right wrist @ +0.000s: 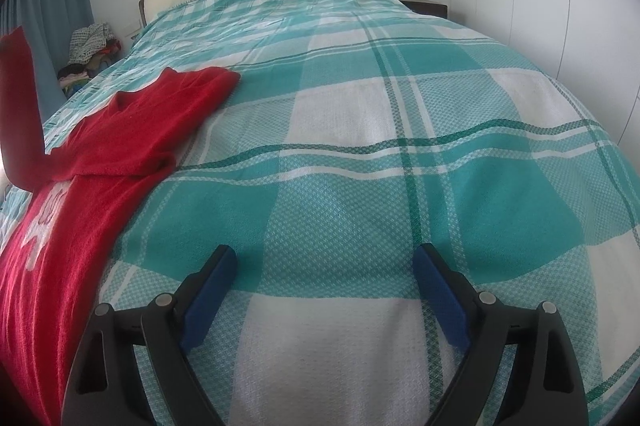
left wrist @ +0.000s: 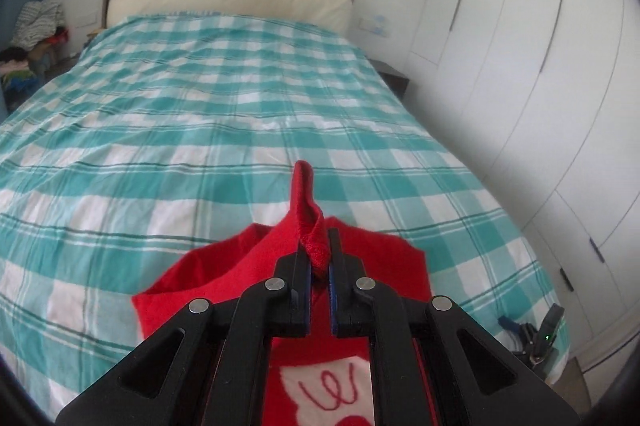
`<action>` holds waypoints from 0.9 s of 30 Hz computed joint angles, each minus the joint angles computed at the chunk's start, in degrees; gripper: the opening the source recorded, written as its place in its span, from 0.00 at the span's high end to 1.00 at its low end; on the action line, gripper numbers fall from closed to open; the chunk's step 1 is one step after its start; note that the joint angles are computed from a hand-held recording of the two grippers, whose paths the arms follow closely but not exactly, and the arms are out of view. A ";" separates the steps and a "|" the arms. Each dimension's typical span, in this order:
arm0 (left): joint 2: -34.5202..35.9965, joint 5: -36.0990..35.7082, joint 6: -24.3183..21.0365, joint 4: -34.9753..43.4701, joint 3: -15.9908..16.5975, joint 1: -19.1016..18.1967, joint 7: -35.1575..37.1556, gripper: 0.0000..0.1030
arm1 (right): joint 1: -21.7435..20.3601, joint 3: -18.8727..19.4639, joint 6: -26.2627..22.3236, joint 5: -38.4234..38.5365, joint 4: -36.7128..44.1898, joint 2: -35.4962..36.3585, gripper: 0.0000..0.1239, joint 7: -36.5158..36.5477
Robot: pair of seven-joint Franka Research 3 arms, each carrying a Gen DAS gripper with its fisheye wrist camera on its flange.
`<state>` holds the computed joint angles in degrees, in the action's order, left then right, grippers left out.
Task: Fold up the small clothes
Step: 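Grasp the other sleeve with the left gripper, fold it across the body, release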
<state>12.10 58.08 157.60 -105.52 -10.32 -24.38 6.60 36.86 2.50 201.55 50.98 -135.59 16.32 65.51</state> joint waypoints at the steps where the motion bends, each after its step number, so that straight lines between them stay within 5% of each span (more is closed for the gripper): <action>1: 3.09 -1.60 -0.20 2.78 -0.83 -0.26 2.46 0.95 | 0.01 -0.01 0.00 -0.01 0.00 0.00 0.28 0.01; 3: 8.60 -7.17 -0.07 7.01 -2.08 -0.63 8.37 0.86 | -0.02 0.00 0.00 -0.08 0.00 0.01 0.28 0.08; 6: 12.51 -11.26 -1.10 8.86 -1.04 -3.00 8.50 0.31 | -0.49 0.39 0.10 -0.76 -0.22 -0.08 0.28 0.73; 7: 11.90 -9.53 -0.03 7.38 0.99 -4.67 5.37 0.27 | -0.75 0.62 0.15 -1.18 -0.36 -0.14 0.28 1.15; 12: 4.30 -3.84 -1.98 -2.98 4.12 -6.36 -4.36 0.18 | -2.32 1.83 0.54 -4.04 -1.23 -0.42 0.28 3.85; 15: -3.35 0.08 -6.35 -12.58 4.09 -4.57 -11.18 0.09 | -2.82 1.87 0.53 -5.60 -1.53 -0.48 0.28 5.16; 21: -13.10 1.01 -13.61 -28.81 2.02 1.07 -18.62 0.08 | -2.14 1.15 0.40 -5.67 -1.57 -0.50 0.28 5.29; 27: -11.69 10.03 -10.01 -36.09 -0.56 6.90 -31.04 0.08 | -0.59 -0.12 0.14 -3.52 -0.97 -0.27 0.28 3.24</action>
